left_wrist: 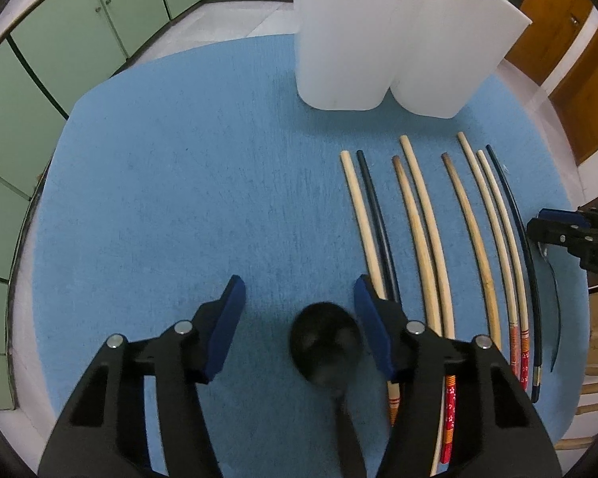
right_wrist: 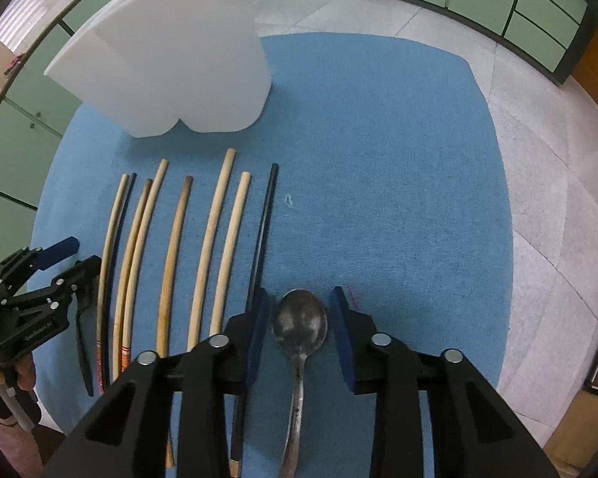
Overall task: Organize utensils
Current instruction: 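Close the left tool on the black spoon while the right tool grasps the silver spoon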
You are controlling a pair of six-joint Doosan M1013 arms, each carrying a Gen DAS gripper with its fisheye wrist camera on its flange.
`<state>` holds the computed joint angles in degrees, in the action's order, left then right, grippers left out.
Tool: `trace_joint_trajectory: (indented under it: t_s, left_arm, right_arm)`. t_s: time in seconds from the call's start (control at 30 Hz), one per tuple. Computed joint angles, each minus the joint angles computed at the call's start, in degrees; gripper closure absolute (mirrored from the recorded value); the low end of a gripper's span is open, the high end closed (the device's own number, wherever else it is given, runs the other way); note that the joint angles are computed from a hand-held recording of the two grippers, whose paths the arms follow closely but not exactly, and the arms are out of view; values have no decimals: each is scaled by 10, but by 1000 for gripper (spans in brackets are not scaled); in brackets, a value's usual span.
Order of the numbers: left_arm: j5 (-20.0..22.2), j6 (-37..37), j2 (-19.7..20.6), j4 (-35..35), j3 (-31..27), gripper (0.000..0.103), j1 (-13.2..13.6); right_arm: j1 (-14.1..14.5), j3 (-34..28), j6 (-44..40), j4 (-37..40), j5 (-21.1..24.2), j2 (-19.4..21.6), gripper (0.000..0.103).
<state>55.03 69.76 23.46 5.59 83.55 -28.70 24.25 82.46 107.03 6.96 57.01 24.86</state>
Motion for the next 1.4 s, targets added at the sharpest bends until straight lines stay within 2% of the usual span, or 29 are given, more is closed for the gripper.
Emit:
trace_joint_trajectory:
  t_s: [0.03,0.13,0.2,0.27,0.37,0.47,0.6,0.77,0.83,0.87,0.9,0.97,1.23,1.3,1.4]
  left_arm:
    - [0,2,1,-2,-3,54,0]
    - [-3,6,1,-7,-5,71,-1]
    - [-7,9,-1,-13,-3,88,0]
    - [-19,20,-7,-28,4,99,4]
    - [-47,21,-21,-24,22,103,4]
    - [-77,25,-38,-19,39,103,0]
    - [-92,24,-49,-5,51,103,-6]
    - [-92,25,-54,-5,55,103,-4]
    - [-75,13,-51,-2,51,100,-2]
    - [-75,12,-52,-5,54,91,1]
    - [-69,4,-53,-6,55,65,2]
    - [-72,-12,-61,8,65,43,1]
    - [-60,-17,-59,13,79,43,-6]
    - [-58,-14,-56,0,81,55,-4]
    - [-62,-13,-53,-11,81,59,-1]
  right_arm:
    - [0,0,0,1,0,0,75]
    - [-1,0,-1,2,-2,0,76]
    - [-1,3,-1,2,-5,-3,76]
    - [-2,13,-1,6,-15,-9,76]
    - [-3,30,-11,14,-39,-21,76]
    - [-3,48,-17,12,-63,-34,76]
    - [-3,54,-21,12,-68,-40,76]
    - [-3,57,-15,12,-73,-44,76]
    - [-1,55,-12,11,-73,-41,76]
    - [-1,55,-10,10,-71,-41,76]
    - [-2,55,-12,11,-70,-40,76]
    - [-2,54,-12,12,-69,-39,76]
    - [-5,52,-17,15,-66,-36,76]
    - [-6,52,-19,16,-66,-36,76]
    - [-7,54,-19,14,-67,-35,76]
